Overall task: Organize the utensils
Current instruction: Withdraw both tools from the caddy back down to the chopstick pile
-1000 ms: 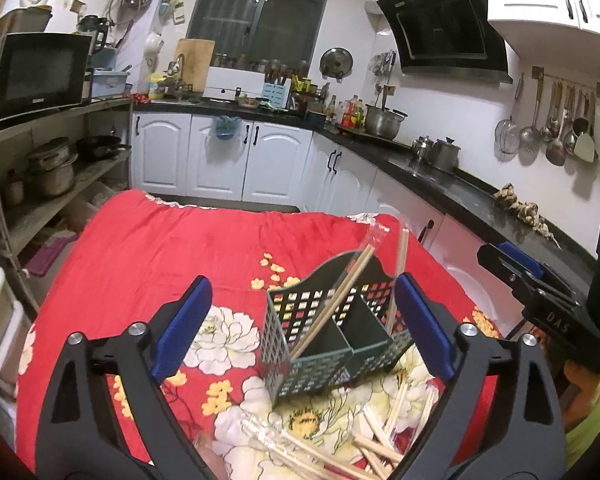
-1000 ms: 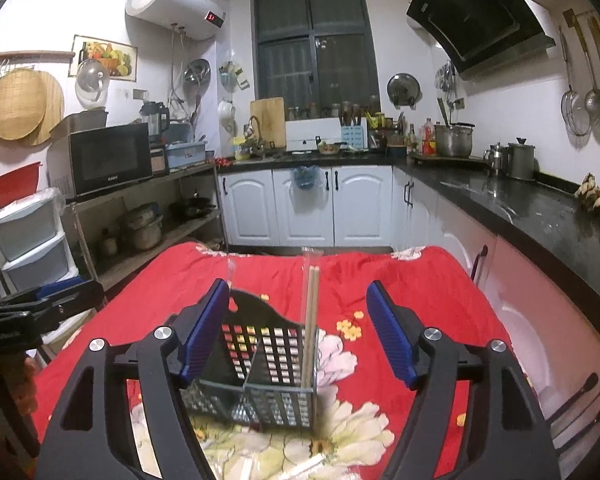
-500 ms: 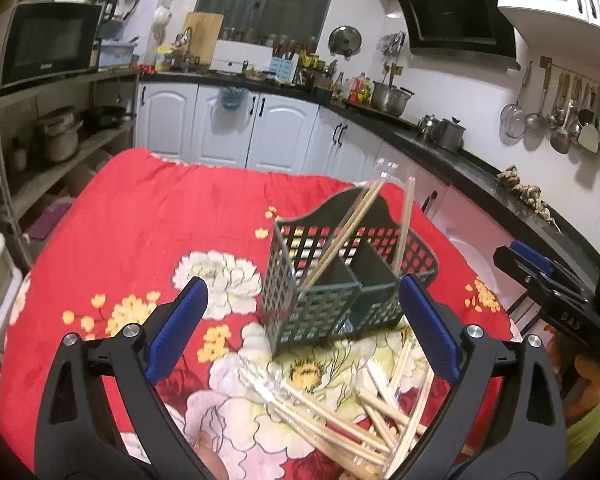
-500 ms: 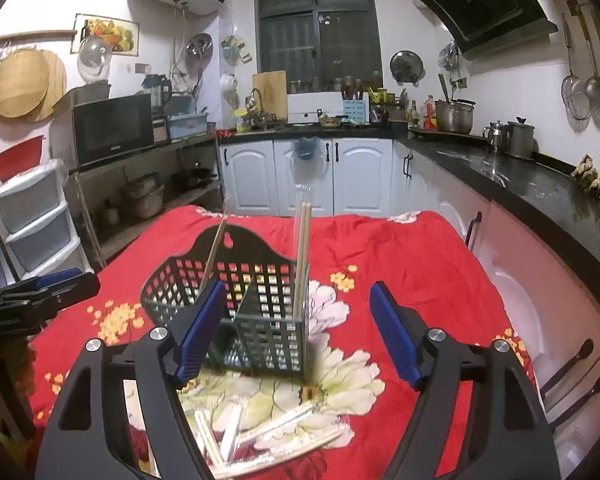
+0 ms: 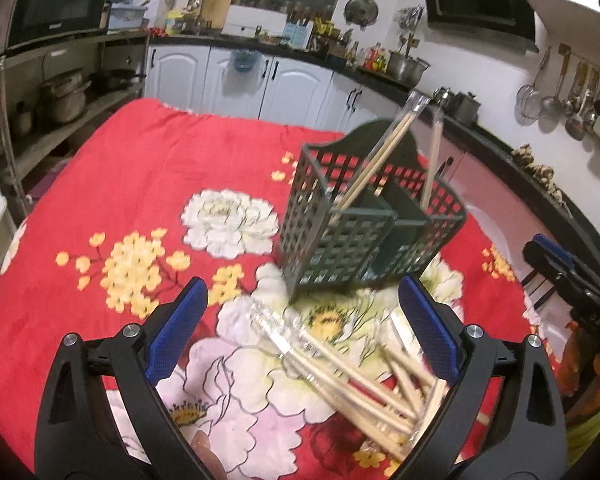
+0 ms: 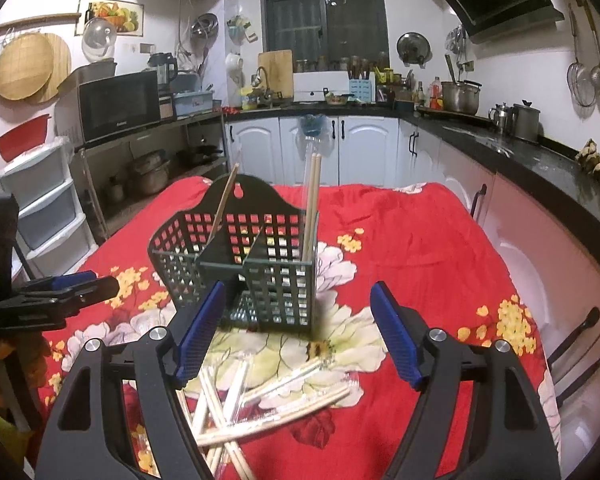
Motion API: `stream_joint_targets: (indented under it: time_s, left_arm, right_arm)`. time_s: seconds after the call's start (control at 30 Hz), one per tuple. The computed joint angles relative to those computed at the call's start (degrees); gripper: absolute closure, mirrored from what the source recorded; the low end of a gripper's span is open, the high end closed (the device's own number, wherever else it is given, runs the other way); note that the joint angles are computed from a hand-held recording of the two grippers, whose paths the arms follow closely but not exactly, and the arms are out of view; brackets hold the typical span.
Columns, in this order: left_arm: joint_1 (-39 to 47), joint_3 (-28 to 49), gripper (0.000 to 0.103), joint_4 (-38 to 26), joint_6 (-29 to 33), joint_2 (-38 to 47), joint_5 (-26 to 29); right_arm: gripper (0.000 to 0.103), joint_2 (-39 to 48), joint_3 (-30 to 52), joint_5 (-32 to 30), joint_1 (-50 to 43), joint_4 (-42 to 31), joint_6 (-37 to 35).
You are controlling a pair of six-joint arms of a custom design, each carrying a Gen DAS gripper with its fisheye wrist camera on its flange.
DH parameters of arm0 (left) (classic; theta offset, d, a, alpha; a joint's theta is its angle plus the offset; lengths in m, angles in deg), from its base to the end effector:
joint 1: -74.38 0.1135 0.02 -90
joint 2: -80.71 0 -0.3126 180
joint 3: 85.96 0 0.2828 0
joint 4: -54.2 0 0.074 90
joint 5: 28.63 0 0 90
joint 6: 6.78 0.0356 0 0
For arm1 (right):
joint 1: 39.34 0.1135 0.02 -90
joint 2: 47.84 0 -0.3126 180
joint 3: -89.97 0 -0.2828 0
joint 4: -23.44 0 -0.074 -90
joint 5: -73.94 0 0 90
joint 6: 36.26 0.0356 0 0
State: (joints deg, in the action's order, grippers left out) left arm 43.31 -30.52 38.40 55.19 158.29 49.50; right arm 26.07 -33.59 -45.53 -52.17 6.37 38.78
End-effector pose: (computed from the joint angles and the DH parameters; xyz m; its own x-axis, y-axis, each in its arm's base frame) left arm 0.2612 -0.1488 0.2453 -0.6369 -0.1532 -0.7556 0.0757 0.9629 -0.2590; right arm 0.2863 -0.0472 0.2694 -0.4820 -0.1207 -0.8678 -0.3377 0.9395 0.0568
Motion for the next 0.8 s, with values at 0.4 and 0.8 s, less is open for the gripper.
stream_joint_targets:
  time_s: [0.4, 0.8]
  left_arm:
    - [1.8, -2.8, 0.046, 0.9, -3.3, 3.6, 7.3]
    - [3.8, -4.2, 0.067, 2.6, -5.6, 6.4, 13.3]
  right_arm:
    - [0.031, 2.5, -1.8, 1.5, -2.5, -2.7, -1.9]
    - [0.031, 8.2, -1.5, 3.8, -2.6, -3.8, -2.8]
